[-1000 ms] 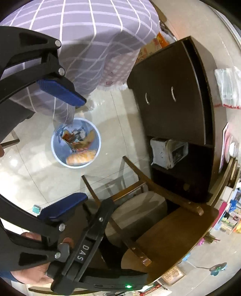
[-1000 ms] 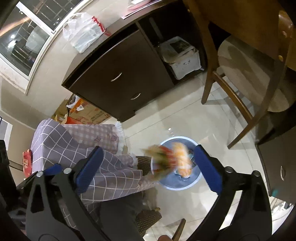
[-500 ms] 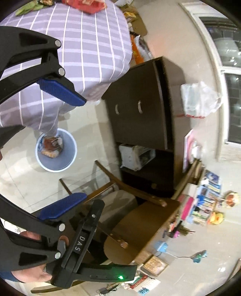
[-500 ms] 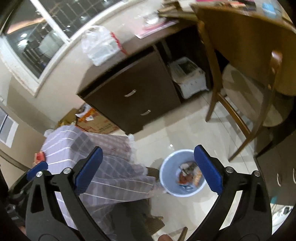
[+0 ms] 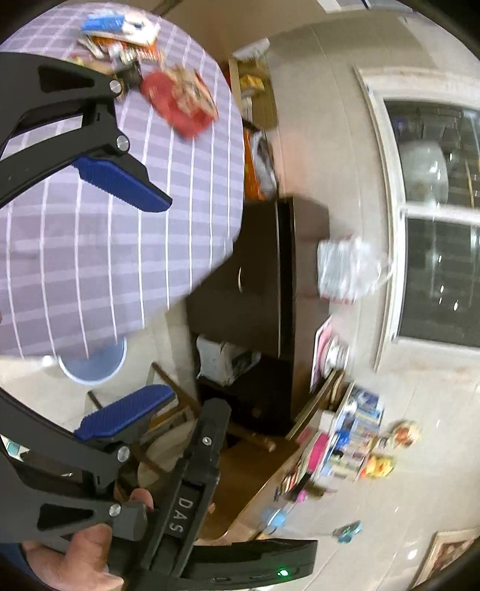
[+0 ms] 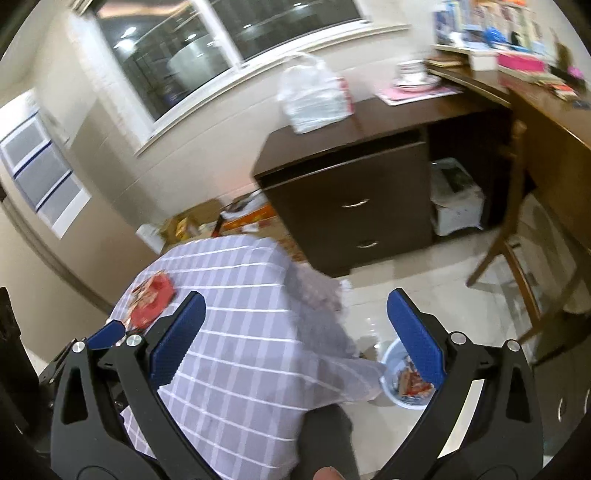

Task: Collect trash
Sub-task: 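Move both open tools back over the table, then grasp the green plush toy with the left tool while the right grasps the dark snack wrapper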

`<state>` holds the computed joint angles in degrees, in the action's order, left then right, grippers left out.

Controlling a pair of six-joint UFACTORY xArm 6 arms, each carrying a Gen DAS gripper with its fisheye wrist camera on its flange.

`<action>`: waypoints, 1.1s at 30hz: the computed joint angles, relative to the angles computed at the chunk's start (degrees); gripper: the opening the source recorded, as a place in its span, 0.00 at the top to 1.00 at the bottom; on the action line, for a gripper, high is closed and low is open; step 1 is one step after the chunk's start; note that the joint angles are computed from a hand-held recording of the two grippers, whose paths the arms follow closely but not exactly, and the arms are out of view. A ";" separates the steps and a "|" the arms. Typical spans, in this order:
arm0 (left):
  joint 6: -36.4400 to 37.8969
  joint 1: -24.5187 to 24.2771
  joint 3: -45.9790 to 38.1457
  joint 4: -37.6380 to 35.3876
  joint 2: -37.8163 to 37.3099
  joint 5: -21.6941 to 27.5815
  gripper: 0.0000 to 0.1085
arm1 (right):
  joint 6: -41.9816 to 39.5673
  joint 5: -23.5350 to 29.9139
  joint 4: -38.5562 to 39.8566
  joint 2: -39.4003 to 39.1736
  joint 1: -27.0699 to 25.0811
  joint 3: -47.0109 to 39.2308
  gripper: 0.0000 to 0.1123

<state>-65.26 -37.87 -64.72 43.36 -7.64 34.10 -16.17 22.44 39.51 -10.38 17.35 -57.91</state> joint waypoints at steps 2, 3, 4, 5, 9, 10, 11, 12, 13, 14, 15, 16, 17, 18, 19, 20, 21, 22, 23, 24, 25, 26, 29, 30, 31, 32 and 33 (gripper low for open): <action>-1.92 0.87 3.72 1.46 -3.92 1.13 0.15 | 0.83 0.26 -1.52 0.77 2.44 -1.22 0.14; -3.13 1.42 5.97 2.34 -6.23 1.63 0.15 | 1.31 0.43 -2.35 1.21 3.56 -1.81 0.14; -4.12 2.05 8.22 2.78 -8.45 1.89 0.15 | 1.62 0.62 -2.89 1.72 4.57 -2.44 0.14; -4.52 2.68 10.25 2.83 -10.42 2.05 0.15 | 1.90 0.71 -3.32 2.15 6.06 -2.93 0.14; -4.18 4.67 16.76 2.91 -16.94 4.46 0.15 | 2.55 1.03 -4.66 4.43 10.77 -5.38 0.14; -4.20 5.48 18.75 2.64 -19.02 5.13 0.15 | 2.59 1.22 -4.81 5.23 11.76 -6.19 0.14; -3.88 6.50 20.53 2.12 -20.89 5.12 0.15 | 2.47 1.51 -4.95 6.27 12.92 -7.28 0.14; -4.12 7.24 22.19 1.92 -22.77 5.54 0.15 | 2.25 1.87 -5.13 7.43 14.06 -8.51 0.14; -4.32 7.59 23.31 1.84 -24.09 6.05 0.15 | 1.93 2.35 -5.30 8.69 15.16 -9.89 0.14; -4.22 8.25 24.96 1.57 -25.98 6.71 0.15 | 1.20 2.69 -5.06 9.53 15.90 -10.71 0.14; -4.06 8.74 26.37 1.41 -27.65 7.58 0.15 | 0.57 3.01 -4.90 10.40 16.70 -11.58 0.14; -4.15 9.14 27.60 1.49 -29.13 8.65 0.15 | -0.26 3.53 -4.74 11.88 17.84 -13.14 0.14; -4.16 9.47 28.69 1.42 -30.44 9.35 0.15 | -0.91 3.96 -4.70 12.98 18.70 -14.25 0.14; -3.76 10.27 29.94 1.03 -31.85 9.74 0.15 | -1.23 4.33 -4.88 13.96 19.27 -15.25 0.14; -3.56 10.86 31.00 0.77 -33.03 10.18 0.15 | -1.06 4.93 -5.79 15.58 20.20 -16.89 0.14; -3.44 11.24 31.89 0.43 -34.14 10.90 0.15 | -0.68 5.34 -6.51 16.66 20.86 -17.95 0.14; -3.01 11.90 32.68 -0.06 -34.98 10.92 0.15 | -0.54 5.84 -6.98 17.87 21.41 -19.18 0.14; -2.47 12.69 33.57 -0.59 -35.84 10.71 0.15 | -0.38 6.36 -7.65 19.50 22.14 -20.78 0.14; -1.94 13.40 34.59 -1.07 -36.86 10.71 0.15 | -0.38 6.72 -8.07 20.45 22.52 -21.63 0.14; -1.40 13.88 35.35 -1.44 -37.60 11.01 0.15 | -0.28 7.22 -8.52 21.50 22.92 -22.60 0.14; -0.89 14.29 35.86 -1.76 -38.02 11.10 0.15 | -0.30 7.90 -8.80 22.53 23.28 -23.63 0.14; 0.03 14.87 36.65 -2.47 -38.64 10.93 0.15 | -0.49 8.71 -8.85 24.00 23.72 -25.12 0.14; 1.48 16.02 38.16 -3.73 -39.64 10.79 0.15 | -1.75 10.94 -8.02 27.87 24.84 -29.32 0.24; 2.16 16.51 38.69 -4.45 -39.96 10.50 0.15 | -1.94 12.08 -8.30 29.45 25.27 -31.13 0.30; 2.46 16.83 39.04 -4.84 -40.13 10.27 0.15 | -1.81 12.73 -8.92 30.51 25.59 -32.28 0.35; 2.56 17.04 39.46 -5.15 -40.35 10.09 0.15 | -1.52 13.71 -9.99 32.14 26.03 -34.11 0.37; 2.81 17.32 39.75 -5.52 -40.49 9.82 0.15 | -1.70 14.57 -10.42 33.64 26.41 -35.80 0.40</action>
<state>-62.45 -20.55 -24.97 37.85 -48.13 43.92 -17.87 37.02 29.09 23.26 43.76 -93.70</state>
